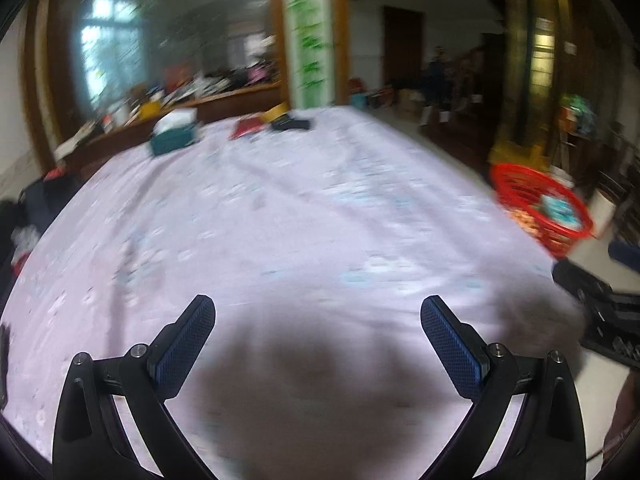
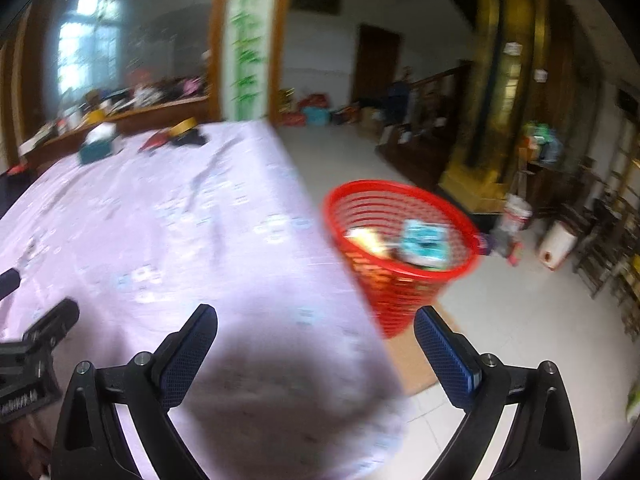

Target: Collect trash

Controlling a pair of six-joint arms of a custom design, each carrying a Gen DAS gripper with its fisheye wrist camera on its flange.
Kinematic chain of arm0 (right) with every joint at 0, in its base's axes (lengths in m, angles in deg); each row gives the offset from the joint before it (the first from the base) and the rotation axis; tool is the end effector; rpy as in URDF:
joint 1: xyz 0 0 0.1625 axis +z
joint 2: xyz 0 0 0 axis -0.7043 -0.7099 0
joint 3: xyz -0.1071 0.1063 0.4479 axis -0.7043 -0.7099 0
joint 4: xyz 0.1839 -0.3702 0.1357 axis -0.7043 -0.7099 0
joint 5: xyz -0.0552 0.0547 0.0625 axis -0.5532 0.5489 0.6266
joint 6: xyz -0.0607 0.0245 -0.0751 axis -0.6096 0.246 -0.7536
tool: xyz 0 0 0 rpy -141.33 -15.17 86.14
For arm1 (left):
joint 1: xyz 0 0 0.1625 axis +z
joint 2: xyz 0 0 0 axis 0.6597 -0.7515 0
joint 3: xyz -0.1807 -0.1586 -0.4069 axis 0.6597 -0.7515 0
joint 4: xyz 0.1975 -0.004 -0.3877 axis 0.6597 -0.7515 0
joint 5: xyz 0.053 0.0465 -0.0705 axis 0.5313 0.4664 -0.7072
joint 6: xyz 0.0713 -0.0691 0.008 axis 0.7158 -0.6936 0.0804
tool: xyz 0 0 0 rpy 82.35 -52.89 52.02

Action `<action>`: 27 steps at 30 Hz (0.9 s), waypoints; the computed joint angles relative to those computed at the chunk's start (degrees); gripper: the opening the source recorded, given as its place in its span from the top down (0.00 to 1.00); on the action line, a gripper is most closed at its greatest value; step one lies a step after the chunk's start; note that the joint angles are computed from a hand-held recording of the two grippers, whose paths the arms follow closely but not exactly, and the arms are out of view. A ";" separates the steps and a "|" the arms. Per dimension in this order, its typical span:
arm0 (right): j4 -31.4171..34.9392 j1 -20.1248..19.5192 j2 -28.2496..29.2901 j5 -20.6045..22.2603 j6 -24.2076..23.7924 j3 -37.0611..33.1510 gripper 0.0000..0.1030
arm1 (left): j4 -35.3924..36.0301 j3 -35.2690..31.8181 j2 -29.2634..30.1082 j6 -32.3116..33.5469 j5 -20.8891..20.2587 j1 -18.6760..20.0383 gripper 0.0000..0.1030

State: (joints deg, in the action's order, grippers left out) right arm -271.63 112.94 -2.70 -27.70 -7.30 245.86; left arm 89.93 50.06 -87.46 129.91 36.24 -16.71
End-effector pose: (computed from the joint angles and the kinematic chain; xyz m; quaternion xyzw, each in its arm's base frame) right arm -0.0135 -0.3321 0.2611 0.1289 -0.8195 0.3965 0.3931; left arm -0.3011 -0.3793 -0.0478 0.2093 0.8378 -0.3697 0.3430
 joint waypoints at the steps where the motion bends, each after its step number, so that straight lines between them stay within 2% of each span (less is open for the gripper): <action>1: 3.70 1.53 0.01 -0.82 0.71 -0.93 0.03 | 1.39 0.53 -1.14 -1.80 0.10 1.45 0.01; 3: 8.44 5.42 2.08 -3.18 1.01 -3.13 0.03 | 4.89 1.14 -2.49 -6.12 -0.17 3.62 0.01; 6: 21.58 9.75 3.45 -4.53 4.23 -7.18 0.03 | 10.42 2.21 -4.89 -12.49 0.12 7.69 0.01; 7: 22.91 11.39 5.52 -6.08 5.30 -8.79 0.03 | 11.61 2.49 -6.01 -13.51 1.04 9.41 0.01; 11: 22.97 16.07 14.77 -11.95 6.90 -14.91 0.03 | 12.72 3.68 -8.95 -14.25 1.47 13.75 0.01; 14: 26.52 17.70 18.54 -14.58 8.94 -18.93 0.03 | 12.33 3.59 -10.42 -12.23 2.99 16.83 0.01; 19: 28.10 18.52 21.62 -16.41 12.31 -21.92 0.02 | 12.26 2.28 -9.72 -7.58 3.79 19.49 0.01; 22: 26.59 19.55 23.79 -18.20 11.75 -23.63 0.01 | 9.19 2.04 -11.20 -2.86 6.31 20.68 0.01; 24: 25.02 19.96 25.11 -19.04 10.15 -24.28 0.00 | 10.09 1.50 -10.79 -2.90 6.18 20.91 0.01; 27: 25.55 20.08 24.99 -19.01 10.43 -24.50 0.00 | 10.63 0.64 -10.33 -1.23 6.03 21.42 0.01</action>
